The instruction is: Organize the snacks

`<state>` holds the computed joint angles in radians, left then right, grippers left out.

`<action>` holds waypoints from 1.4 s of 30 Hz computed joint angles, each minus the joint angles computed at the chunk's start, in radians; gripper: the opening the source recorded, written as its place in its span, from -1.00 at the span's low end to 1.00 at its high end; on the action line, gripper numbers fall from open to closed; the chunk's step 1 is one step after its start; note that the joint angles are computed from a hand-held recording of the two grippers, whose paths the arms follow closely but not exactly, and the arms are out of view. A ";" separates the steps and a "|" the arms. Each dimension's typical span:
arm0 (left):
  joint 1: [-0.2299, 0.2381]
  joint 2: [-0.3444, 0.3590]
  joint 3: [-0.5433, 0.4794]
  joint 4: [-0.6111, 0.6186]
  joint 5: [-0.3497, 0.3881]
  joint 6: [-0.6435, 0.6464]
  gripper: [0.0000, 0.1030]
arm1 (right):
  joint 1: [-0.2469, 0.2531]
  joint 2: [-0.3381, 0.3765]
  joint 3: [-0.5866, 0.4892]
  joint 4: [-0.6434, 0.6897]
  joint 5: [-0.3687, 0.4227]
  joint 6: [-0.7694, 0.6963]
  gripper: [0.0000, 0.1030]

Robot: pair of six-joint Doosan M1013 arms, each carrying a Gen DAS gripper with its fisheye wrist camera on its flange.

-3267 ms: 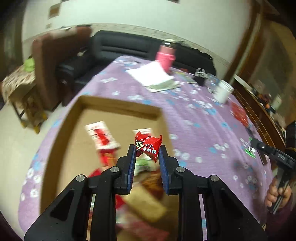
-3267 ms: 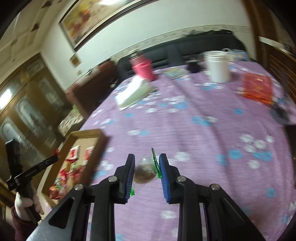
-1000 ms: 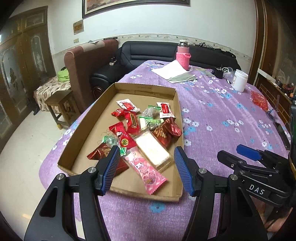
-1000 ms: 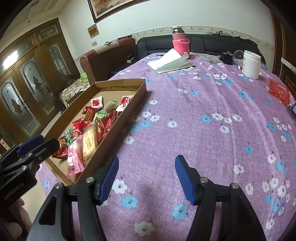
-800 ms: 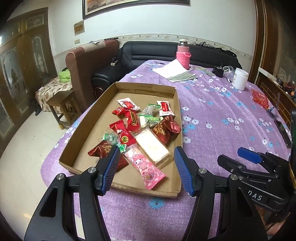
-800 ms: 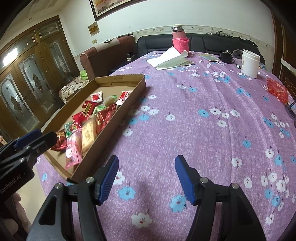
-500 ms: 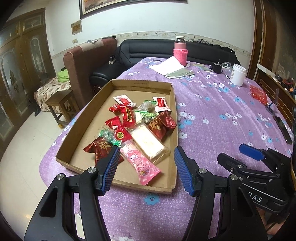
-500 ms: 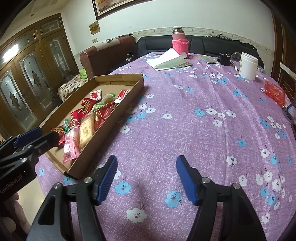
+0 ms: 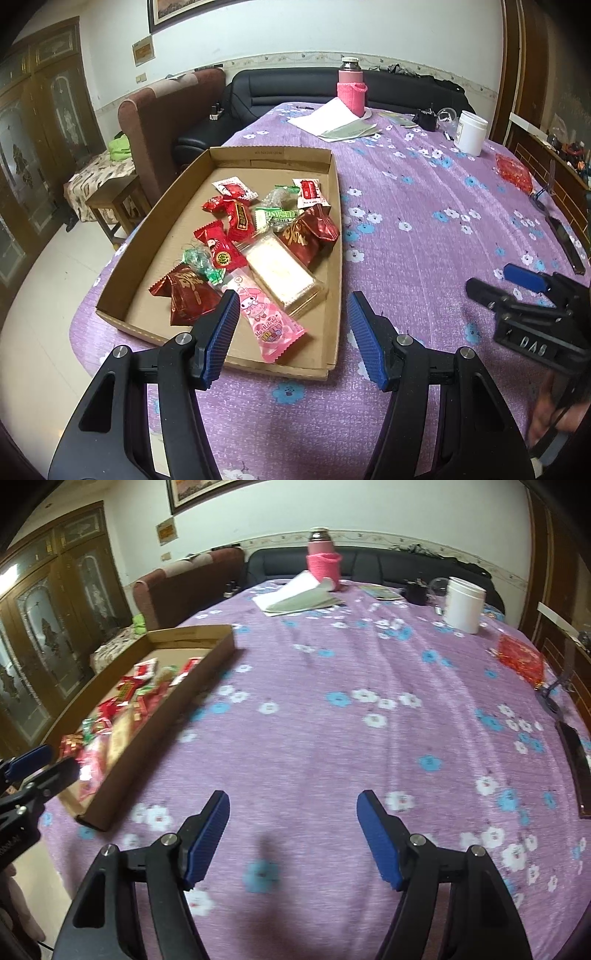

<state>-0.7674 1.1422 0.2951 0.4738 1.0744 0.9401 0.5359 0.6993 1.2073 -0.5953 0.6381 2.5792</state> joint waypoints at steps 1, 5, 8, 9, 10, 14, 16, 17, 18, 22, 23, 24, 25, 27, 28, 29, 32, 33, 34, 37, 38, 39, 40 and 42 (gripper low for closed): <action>0.000 0.001 -0.002 -0.001 0.004 0.000 0.19 | -0.002 -0.003 0.006 -0.007 0.005 0.008 0.44; -0.002 0.018 -0.035 -0.003 0.027 0.008 0.19 | -0.012 -0.014 0.026 -0.032 0.025 0.034 0.44; -0.002 0.024 -0.047 -0.004 0.034 0.013 0.19 | -0.019 -0.020 0.040 -0.032 0.028 0.042 0.44; -0.003 0.023 -0.045 -0.003 0.033 0.013 0.19 | -0.021 -0.021 0.043 -0.031 0.029 0.043 0.44; -0.003 0.027 -0.053 -0.003 0.036 0.016 0.19 | -0.022 -0.022 0.046 -0.030 0.031 0.043 0.45; -0.007 0.037 -0.073 0.005 0.044 0.023 0.19 | -0.026 -0.024 0.055 -0.020 0.039 0.037 0.45; -0.007 0.040 -0.079 0.003 0.043 0.027 0.19 | -0.029 -0.028 0.062 -0.008 0.031 0.036 0.45; -0.008 0.040 -0.079 0.003 0.043 0.027 0.19 | -0.029 -0.029 0.065 -0.010 0.030 0.039 0.45; -0.009 0.040 -0.079 0.002 0.042 0.028 0.19 | -0.029 -0.030 0.066 -0.013 0.031 0.041 0.45; -0.011 0.045 -0.087 -0.018 0.042 0.047 0.19 | -0.025 -0.024 0.055 -0.010 0.042 0.015 0.45; -0.011 0.044 -0.086 -0.023 0.041 0.049 0.19 | -0.025 -0.021 0.050 -0.005 0.047 0.003 0.46; -0.010 0.042 -0.081 -0.033 0.036 0.053 0.19 | -0.025 -0.017 0.043 0.001 0.053 -0.012 0.47; -0.008 0.033 -0.062 -0.046 0.023 0.051 0.19 | -0.025 -0.013 0.036 0.005 0.064 -0.025 0.50; -0.005 0.011 -0.019 -0.052 -0.005 0.033 0.19 | -0.027 -0.001 0.014 0.008 0.102 -0.054 0.57; -0.004 0.003 -0.003 -0.052 -0.016 0.026 0.19 | -0.029 0.008 -0.001 0.008 0.134 -0.070 0.59; -0.003 -0.008 0.017 -0.051 -0.031 0.017 0.19 | -0.032 0.016 -0.014 0.005 0.163 -0.079 0.60; 0.000 -0.037 0.075 -0.045 -0.073 -0.013 0.19 | -0.045 0.027 -0.033 -0.016 0.211 -0.094 0.68; 0.001 -0.042 0.084 -0.047 -0.081 -0.019 0.19 | -0.051 0.029 -0.036 -0.024 0.219 -0.096 0.68; 0.002 -0.044 0.088 -0.050 -0.085 -0.021 0.19 | -0.056 0.031 -0.040 -0.034 0.228 -0.094 0.68; 0.003 -0.050 0.101 -0.061 -0.105 -0.019 0.19 | -0.072 0.029 -0.039 -0.042 0.237 -0.077 0.68; 0.003 -0.053 0.106 -0.063 -0.114 -0.017 0.19 | -0.077 0.027 -0.035 -0.036 0.236 -0.069 0.68; 0.002 -0.054 0.109 -0.063 -0.121 -0.016 0.19 | -0.082 0.021 -0.027 -0.028 0.225 -0.061 0.68; 0.001 -0.055 0.111 -0.062 -0.129 -0.015 0.19 | -0.087 0.015 -0.018 -0.019 0.213 -0.055 0.68; 0.001 -0.058 0.118 -0.059 -0.146 -0.021 0.19 | -0.091 0.008 -0.008 0.000 0.202 -0.046 0.68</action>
<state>-0.7665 1.0839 0.4130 0.4146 0.9281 0.9189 0.4446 0.7073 1.1995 -0.5950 0.8403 2.5333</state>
